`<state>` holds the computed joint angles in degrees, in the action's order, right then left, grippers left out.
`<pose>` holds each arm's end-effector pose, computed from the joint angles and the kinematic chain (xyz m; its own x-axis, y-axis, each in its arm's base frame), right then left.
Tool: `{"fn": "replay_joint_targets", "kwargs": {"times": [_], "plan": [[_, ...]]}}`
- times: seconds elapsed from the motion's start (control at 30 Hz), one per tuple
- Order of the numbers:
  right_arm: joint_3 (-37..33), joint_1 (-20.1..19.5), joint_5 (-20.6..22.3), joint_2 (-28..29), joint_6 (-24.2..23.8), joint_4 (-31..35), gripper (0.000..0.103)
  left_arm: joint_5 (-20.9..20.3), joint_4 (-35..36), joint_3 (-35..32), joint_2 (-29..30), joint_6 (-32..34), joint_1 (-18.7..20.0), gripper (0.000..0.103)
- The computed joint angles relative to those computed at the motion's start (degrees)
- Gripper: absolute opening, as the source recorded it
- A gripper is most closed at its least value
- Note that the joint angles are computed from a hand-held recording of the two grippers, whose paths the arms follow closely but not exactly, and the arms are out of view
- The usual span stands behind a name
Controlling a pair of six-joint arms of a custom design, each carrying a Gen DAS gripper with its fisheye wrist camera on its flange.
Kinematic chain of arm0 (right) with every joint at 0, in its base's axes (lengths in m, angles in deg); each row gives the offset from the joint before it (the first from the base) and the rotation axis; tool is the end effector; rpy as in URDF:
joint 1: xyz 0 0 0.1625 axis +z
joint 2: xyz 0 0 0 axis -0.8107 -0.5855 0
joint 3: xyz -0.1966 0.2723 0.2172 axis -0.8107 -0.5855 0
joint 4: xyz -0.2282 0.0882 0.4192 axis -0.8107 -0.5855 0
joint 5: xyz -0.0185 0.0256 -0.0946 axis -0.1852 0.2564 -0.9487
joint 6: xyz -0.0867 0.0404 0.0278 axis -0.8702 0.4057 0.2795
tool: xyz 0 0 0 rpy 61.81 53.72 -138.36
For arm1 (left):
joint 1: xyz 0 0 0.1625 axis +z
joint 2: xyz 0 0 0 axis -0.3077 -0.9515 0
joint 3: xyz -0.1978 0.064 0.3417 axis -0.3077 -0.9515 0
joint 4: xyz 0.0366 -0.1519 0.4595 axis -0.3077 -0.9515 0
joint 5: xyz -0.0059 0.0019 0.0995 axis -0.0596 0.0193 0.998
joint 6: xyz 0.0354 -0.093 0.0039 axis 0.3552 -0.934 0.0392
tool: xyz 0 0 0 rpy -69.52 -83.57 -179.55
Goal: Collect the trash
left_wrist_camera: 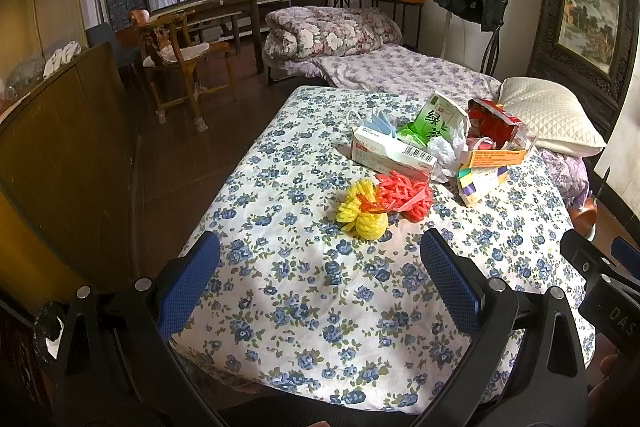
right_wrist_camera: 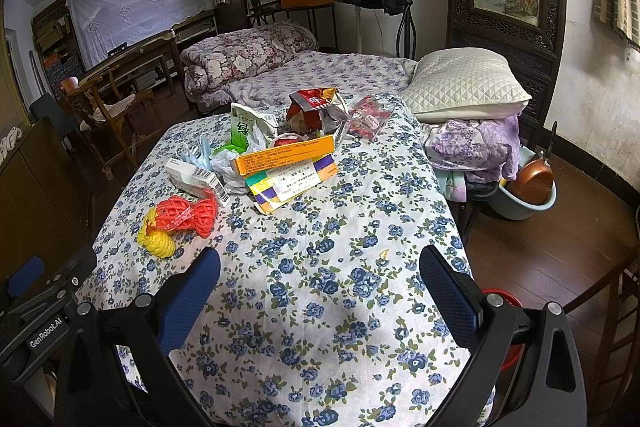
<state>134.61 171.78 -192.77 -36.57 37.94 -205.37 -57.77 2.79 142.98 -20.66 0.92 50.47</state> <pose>0.3627 -0.5458 0.2724 -0.7678 -0.1423 0.6247 -0.5217 0.7049 -0.4806 -0.3526 -0.4949 0.2913 -0.6327 -0.3760 -0.6770 0.3701 0.6211 -0.6908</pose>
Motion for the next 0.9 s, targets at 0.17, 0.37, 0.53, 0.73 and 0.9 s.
{"fn": "replay_joint_targets", "kwargs": {"times": [0.17, 0.37, 0.53, 0.73, 0.9], "plan": [[0.03, -0.02, 0.05, -0.04, -0.03, 0.01, 0.097, 0.07, -2.9, 0.98, -0.95, 2.5, 0.07, 0.096], [0.04, -0.02, 0.02, -0.16, 0.0, 0.16, 0.097, -1.29, -2.33, 0.9, -1.93, 0.71, 0.8, 0.096], [-0.06, -0.09, 0.18, -0.3, 0.32, 0.62, 0.097, -4.2, -5.58, 0.26, -2.18, 2.83, 2.94, 0.096], [-0.28, -0.37, 0.81, -0.52, 0.48, 1.42, 0.097, -7.81, -7.44, -4.47, 3.45, 10.51, 6.58, 0.096], [0.18, -0.74, 1.84, -0.93, 1.67, 2.04, 0.097, -10.92, -6.28, -8.9, 8.4, 14.63, 9.67, 0.096]]}}
